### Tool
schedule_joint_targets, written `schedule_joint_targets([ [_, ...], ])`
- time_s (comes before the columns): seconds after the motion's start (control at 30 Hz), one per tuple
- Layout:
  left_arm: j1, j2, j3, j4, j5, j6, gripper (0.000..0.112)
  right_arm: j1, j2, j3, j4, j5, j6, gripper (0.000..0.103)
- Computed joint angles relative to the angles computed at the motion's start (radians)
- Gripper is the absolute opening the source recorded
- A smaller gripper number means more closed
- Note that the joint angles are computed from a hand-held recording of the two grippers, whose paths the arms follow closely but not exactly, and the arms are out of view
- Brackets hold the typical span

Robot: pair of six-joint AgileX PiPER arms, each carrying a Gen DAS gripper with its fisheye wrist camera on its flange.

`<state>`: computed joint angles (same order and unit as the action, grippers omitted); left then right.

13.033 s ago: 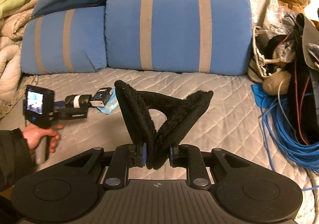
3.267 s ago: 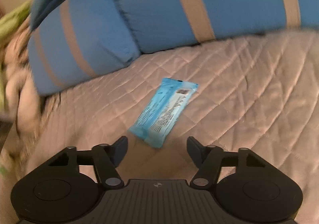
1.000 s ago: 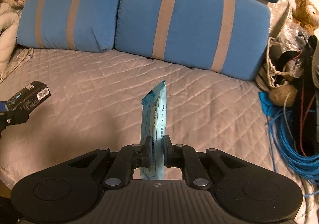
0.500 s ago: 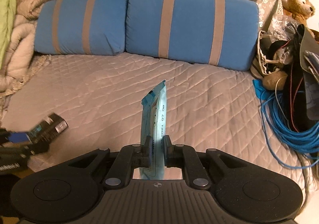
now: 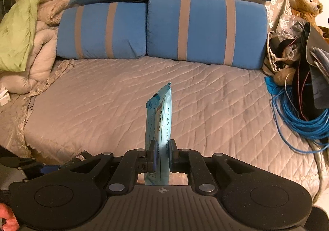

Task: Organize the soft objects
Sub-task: 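Carry the cartoon box and blue wipes packet to the cardboard box with both tools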

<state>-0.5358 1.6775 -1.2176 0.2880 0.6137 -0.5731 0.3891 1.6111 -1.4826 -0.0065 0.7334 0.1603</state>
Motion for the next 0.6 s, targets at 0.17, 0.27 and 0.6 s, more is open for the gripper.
schedule_joint_targets([
  [0.17, 0.014, 0.005, -0.003, -0.059, 0.039, 0.051, 0.050, 0.015, -0.053, 0.080, -0.002, -0.003, 0.034, 0.013],
  [0.27, 0.034, -0.011, 0.016, -0.108, 0.029, 0.073, 0.063, 0.031, -0.080, 0.127, -0.030, -0.013, 0.073, 0.013],
  [0.6, 0.050, -0.093, 0.093, -0.126, -0.040, 0.020, 0.070, 0.057, -0.085, 0.126, 0.011, 0.063, 0.037, 0.013],
])
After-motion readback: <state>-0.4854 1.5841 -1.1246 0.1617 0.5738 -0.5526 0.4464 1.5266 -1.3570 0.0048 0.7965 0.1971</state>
